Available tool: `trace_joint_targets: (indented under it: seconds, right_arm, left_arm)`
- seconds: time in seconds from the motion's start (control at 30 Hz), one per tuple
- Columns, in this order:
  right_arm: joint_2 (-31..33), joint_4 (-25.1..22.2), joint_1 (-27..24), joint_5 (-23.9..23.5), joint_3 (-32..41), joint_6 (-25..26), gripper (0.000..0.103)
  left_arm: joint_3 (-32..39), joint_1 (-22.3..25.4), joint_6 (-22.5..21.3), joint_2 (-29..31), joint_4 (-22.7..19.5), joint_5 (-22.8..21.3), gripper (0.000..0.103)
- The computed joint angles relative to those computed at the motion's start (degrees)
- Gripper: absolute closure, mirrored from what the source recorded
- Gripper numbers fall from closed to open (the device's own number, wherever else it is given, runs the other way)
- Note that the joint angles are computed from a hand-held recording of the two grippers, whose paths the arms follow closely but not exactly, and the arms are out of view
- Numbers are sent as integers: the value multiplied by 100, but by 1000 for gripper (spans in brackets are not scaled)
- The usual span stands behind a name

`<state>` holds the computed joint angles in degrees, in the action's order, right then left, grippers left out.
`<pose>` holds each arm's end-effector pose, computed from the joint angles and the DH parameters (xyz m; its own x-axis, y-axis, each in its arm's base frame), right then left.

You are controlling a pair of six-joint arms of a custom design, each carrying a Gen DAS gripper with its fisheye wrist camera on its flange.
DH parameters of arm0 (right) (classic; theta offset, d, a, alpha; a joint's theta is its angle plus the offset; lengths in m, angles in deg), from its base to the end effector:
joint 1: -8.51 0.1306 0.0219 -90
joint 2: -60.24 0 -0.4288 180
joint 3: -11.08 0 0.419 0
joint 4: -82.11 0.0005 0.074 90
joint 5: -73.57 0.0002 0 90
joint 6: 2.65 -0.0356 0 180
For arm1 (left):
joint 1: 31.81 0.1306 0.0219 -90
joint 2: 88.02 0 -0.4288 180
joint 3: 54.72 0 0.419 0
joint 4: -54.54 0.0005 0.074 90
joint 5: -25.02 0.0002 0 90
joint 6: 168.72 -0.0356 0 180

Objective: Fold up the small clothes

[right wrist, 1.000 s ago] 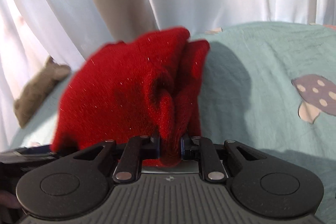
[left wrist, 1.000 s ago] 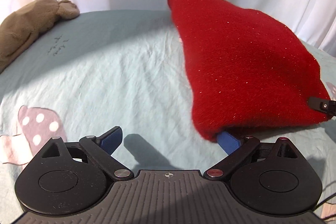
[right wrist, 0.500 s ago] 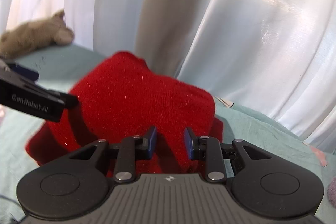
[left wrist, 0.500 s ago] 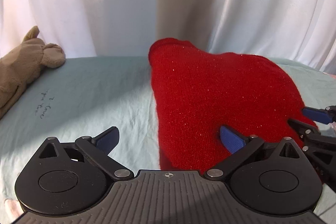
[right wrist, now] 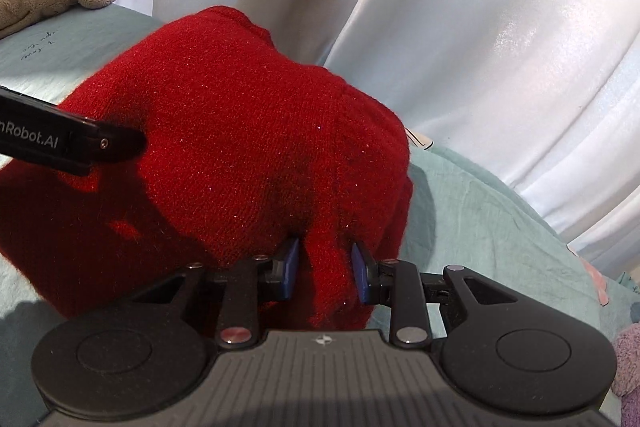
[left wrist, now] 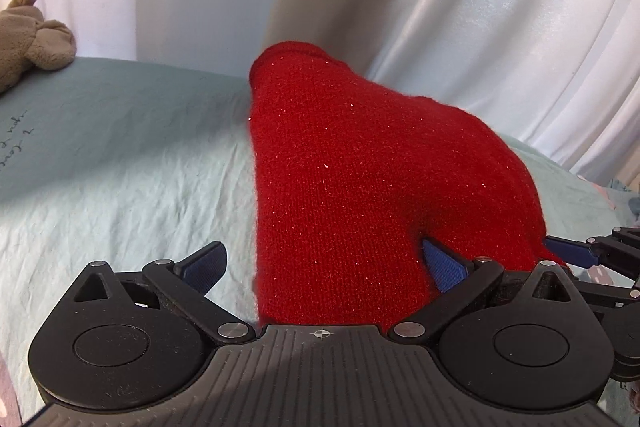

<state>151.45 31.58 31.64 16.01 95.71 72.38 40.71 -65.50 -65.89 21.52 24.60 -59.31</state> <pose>0.4707 0.1798 0.4238 -0.7624 -0.0886 -0.6410 0.1380 0.9455 -0.2949 0.5388 -0.3640 0.3563 -0.6998 0.2009 -0.6855 0.4673 0.8545 -0.2266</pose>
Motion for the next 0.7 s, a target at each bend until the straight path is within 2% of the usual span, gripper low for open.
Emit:
trace_joint_targets:
  seconds: [0.17, 0.23, 0.3, 0.33, 0.37, 0.4, 0.43, 0.5, 0.6, 0.7]
  right_arm:
    - [-90, -34, 113, 166, -67, -184, 75]
    - [-150, -67, 163, 176, -112, -328, 75]
    - [-177, -25, 193, 276, -178, -250, 73]
    - [-181, -51, 215, 407, -184, -249, 65]
    - [-174, -134, 235, 533, -167, -301, 50]
    - [-178, -266, 247, 680, -145, -418, 41]
    - [-183, -491, 251, 760, -93, -655, 26]
    - [-332, -791, 251, 620, -88, -1201, 24]
    - [-529, -1348, 466, 719, -192, -1725, 19]
    - [-628, -1952, 757, 407, -228, -2403, 6]
  left_arm:
    - [-360, 0, 121, -212, 407, -33, 0]
    - [-440, 29, 250, -256, 435, 41, 0]
    - [-438, 37, 312, -287, 341, 42, 0]
    - [-433, 35, 232, -314, 295, 3, 0]
    - [-447, 31, 113, -360, 260, -57, 0]
    - [-495, 27, 14, -430, 250, -116, 0]
    - [-540, 31, -49, -503, 206, -147, 0]
    - [-668, 51, -78, -664, 121, -197, 0]
    - [-957, -36, -314, -942, -144, -629, 0]
    - [-1321, -100, -224, -1284, -271, -694, 0]
